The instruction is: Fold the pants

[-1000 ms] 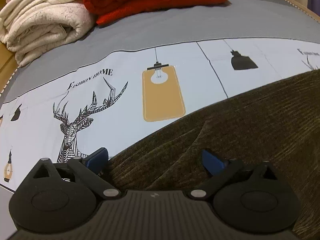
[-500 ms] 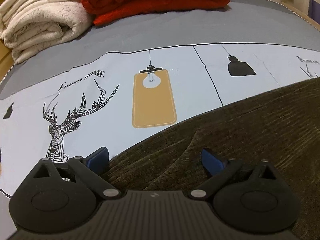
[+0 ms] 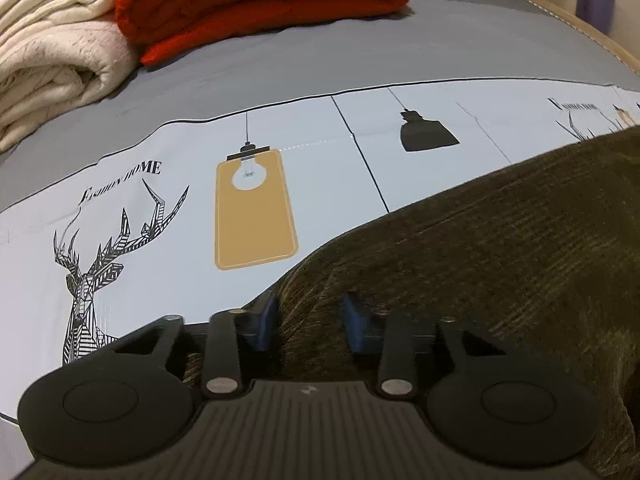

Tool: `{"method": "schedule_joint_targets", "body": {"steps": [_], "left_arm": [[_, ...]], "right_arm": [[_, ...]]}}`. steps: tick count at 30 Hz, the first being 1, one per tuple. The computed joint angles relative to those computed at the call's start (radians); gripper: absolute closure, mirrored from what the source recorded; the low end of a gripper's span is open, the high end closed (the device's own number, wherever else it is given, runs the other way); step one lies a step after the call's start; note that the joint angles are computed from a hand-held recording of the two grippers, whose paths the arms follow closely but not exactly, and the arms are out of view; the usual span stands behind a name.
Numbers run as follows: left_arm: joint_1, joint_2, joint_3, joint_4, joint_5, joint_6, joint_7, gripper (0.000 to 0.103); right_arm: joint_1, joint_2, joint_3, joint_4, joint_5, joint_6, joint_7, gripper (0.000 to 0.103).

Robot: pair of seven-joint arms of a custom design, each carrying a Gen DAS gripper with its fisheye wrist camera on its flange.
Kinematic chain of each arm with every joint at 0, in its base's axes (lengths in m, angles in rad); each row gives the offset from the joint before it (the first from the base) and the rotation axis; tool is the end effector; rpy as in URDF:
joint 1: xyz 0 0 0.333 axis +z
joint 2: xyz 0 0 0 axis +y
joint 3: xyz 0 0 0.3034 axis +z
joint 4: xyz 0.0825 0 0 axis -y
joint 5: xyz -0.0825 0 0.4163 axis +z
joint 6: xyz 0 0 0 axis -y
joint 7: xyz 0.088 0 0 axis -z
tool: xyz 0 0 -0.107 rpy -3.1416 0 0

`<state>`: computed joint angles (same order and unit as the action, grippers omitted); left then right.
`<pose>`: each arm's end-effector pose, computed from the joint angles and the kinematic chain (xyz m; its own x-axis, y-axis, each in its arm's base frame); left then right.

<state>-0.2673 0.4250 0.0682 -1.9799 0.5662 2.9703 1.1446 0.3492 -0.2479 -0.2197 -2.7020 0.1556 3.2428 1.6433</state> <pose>0.6437 -0.1697 0.2717 -0.2585 -0.9496 -0.1771 -0.7815 0.3134 -0.5395 0.4686 0.0472 0.3607 -0.0383 -0.9791 -0.1998 -0.7181 0.1660 -0.6759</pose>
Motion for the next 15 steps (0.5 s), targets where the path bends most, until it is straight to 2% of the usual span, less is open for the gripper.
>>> {"method": "schedule_joint_targets", "body": {"steps": [3,10,15], "left_arm": [[0.020,-0.012,-0.022,-0.005,-0.026,-0.011,0.025,0.079],[0.028,-0.079,-0.043,-0.045,-0.030,-0.033,0.040,0.085],[0.050,-0.185,-0.080,-0.121,-0.024,-0.036,0.052,0.087]], "right_arm": [[-0.011,0.000,0.010,0.000,-0.001,0.000,0.001,0.069],[-0.056,-0.024,0.053,-0.012,-0.011,0.005,0.013,0.069],[-0.146,-0.057,0.133,-0.034,-0.029,0.008,0.043,0.069]]}}
